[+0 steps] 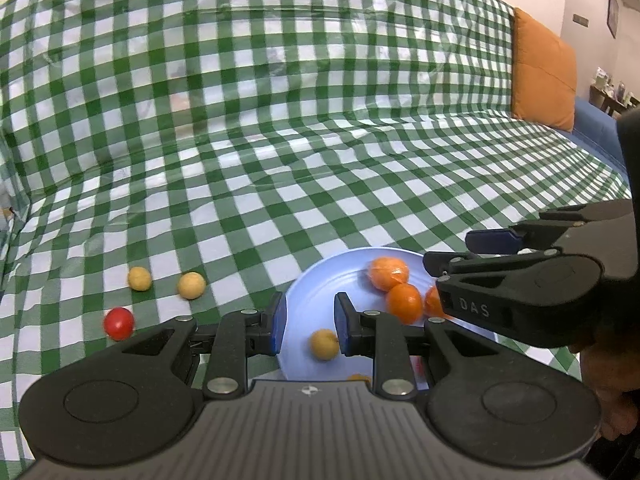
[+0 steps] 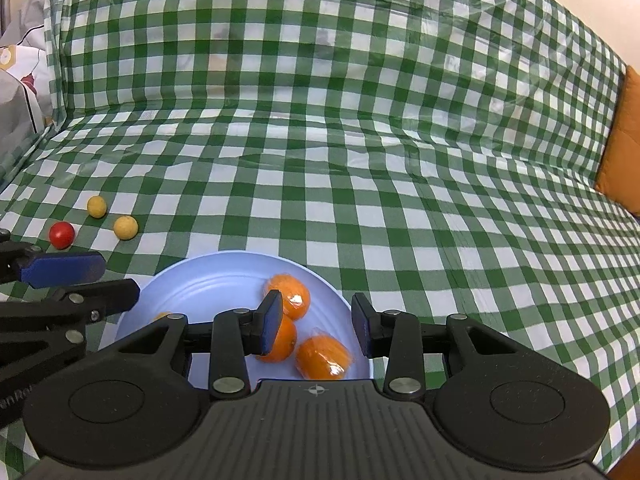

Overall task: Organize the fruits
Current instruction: 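Move both tools back toward the remaining fruit beside the grey bag, then grasp a red cherry tomato with left tool while right tool grasps a small yellow plum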

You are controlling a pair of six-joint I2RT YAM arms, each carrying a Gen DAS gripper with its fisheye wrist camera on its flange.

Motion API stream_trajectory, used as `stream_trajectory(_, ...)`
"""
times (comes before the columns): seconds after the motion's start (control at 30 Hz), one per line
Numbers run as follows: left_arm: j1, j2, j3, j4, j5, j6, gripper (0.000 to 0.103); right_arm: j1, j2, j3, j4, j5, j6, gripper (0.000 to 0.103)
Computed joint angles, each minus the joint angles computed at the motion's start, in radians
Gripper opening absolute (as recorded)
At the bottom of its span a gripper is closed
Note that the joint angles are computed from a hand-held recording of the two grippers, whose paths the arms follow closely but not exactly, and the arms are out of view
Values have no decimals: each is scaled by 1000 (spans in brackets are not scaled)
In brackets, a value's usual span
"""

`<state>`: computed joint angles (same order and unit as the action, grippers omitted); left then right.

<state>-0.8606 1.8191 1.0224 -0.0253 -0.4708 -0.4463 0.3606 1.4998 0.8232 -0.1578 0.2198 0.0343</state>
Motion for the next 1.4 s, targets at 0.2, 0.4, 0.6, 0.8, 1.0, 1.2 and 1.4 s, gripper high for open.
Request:
stream_trajectory(0.2, 56, -63, -47, -10, 3, -7, 28, 33, 9, 11, 23, 19, 21, 40)
stream_trajectory(0.4, 130, -122, -87, -36, 20, -15, 28, 66, 26, 33, 45, 22, 69, 40)
stream_trajectory(0.6, 220, -140, -90, -101, 46, -38, 28, 115, 68, 74, 53, 2, 142, 40)
stream_trajectory(0.8, 439, -178, -125, -148, 247, -176, 30, 161, 139, 137, 74, -47, 196, 40)
stream_trajectory(1.0, 602, -137, -115, -155, 463, -234, 55, 177, 230, 216, 112, -112, 241, 40)
stream_trajectory(1.2, 601, -55, -46, -159, 463, -216, 59, 173, 377, 351, 73, -198, 261, 40)
stream_trajectory(1.4, 575, 51, 47, -194, 403, -216, 58, 189, 515, 483, 34, -207, 221, 40)
